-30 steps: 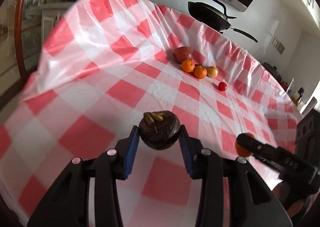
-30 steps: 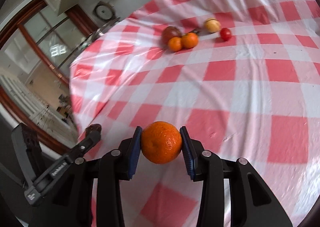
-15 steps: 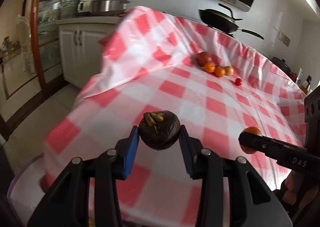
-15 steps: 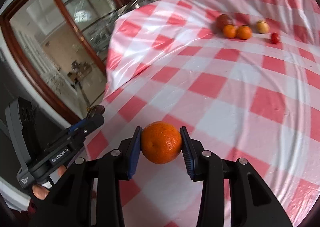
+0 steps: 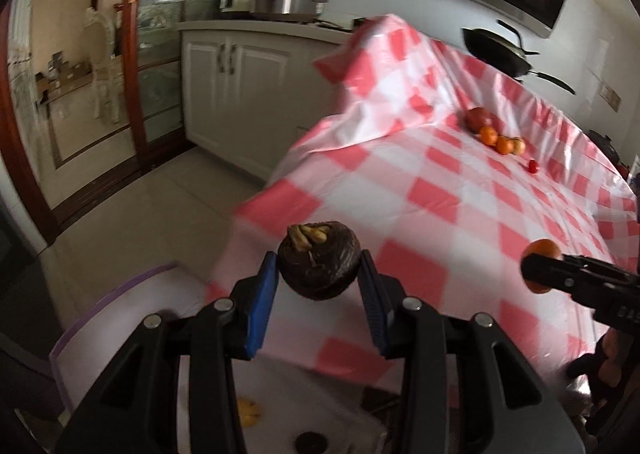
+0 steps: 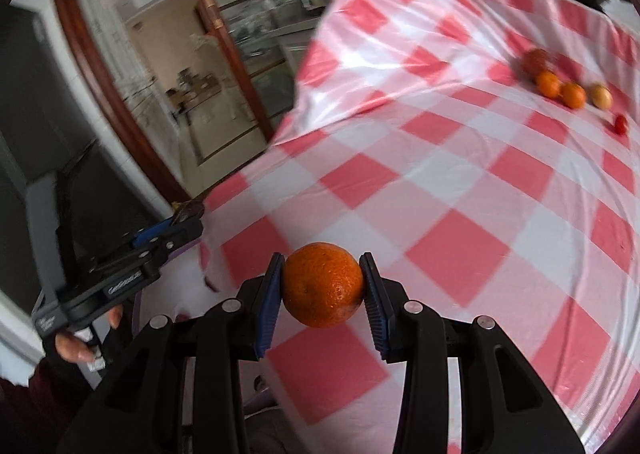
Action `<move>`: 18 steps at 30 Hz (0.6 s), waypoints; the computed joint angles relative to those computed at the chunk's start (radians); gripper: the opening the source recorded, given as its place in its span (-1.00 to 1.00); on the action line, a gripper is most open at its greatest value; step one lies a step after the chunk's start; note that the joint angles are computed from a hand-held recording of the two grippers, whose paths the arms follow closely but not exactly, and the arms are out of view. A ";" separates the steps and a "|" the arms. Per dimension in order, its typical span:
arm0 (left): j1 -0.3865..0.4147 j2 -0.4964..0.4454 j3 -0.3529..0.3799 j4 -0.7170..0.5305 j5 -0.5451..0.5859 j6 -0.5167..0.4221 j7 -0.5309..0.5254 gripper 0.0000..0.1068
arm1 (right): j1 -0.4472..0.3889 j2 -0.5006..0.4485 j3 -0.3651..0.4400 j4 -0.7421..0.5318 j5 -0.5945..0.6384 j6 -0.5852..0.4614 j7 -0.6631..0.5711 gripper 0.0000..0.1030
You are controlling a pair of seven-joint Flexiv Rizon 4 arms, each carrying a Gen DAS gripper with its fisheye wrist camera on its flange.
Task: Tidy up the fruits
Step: 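Lift the orange and plum and carry both tools to the white box, then open both tools over the white box to drop the orange and plum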
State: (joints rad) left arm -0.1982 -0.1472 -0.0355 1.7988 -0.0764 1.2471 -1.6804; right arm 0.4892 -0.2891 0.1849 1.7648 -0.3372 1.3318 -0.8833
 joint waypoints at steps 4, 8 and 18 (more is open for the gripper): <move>0.008 0.027 0.036 0.027 0.063 -0.021 -0.060 -0.23 | -0.018 -0.026 0.068 -0.043 0.068 -0.015 -0.115 -0.24; 0.030 0.048 0.051 0.056 0.113 -0.047 -0.108 -0.23 | -0.013 -0.052 0.131 -0.085 0.128 -0.033 -0.273 -0.24; 0.068 0.049 0.052 0.120 0.125 -0.061 -0.148 -0.23 | 0.093 -0.145 0.156 -0.199 0.174 -0.226 -0.494 -0.24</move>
State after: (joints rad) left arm -0.1299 -0.0981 0.0163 1.9188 0.0483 1.1863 -1.8289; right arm 0.5819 -0.4342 0.3405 1.5655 -0.1627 1.1054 -1.3770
